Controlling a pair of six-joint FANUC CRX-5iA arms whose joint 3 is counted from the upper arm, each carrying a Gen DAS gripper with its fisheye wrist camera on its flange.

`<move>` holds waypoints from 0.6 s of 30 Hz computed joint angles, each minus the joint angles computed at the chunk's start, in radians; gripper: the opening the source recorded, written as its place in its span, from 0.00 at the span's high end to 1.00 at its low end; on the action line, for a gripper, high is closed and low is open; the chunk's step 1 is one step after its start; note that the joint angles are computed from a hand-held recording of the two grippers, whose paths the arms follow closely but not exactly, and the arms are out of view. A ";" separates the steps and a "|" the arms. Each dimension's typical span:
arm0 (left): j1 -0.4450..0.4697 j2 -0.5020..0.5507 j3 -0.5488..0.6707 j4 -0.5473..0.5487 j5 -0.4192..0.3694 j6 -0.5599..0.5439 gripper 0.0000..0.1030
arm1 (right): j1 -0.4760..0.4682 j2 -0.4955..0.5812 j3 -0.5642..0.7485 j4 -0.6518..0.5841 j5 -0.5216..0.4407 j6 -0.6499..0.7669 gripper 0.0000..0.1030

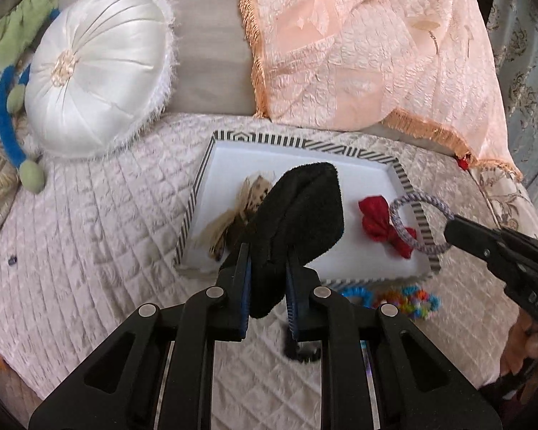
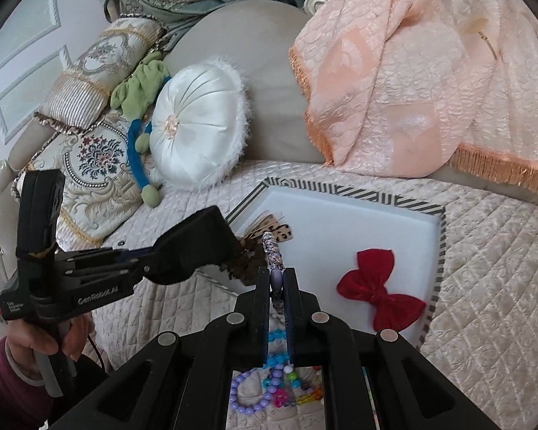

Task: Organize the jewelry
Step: 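Lower the black scrunchie and silver bracelet into the tray and release both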

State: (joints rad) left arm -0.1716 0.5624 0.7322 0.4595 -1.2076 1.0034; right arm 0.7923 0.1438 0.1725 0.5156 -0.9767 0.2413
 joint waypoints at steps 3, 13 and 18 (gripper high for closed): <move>-0.015 0.030 0.054 -0.019 -0.009 0.028 0.85 | -0.009 -0.005 -0.007 0.003 0.001 -0.003 0.94; -0.068 0.131 0.213 -0.074 -0.049 0.102 0.85 | -0.039 -0.004 -0.019 -0.045 0.019 0.020 0.94; -0.087 0.193 0.303 -0.104 -0.093 0.140 0.85 | -0.058 0.002 -0.029 -0.101 0.050 0.043 0.94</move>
State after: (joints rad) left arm -0.2583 0.7559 1.0355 0.3551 -1.3007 1.1431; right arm 0.7345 0.1455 0.1435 0.4151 -0.9268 0.2841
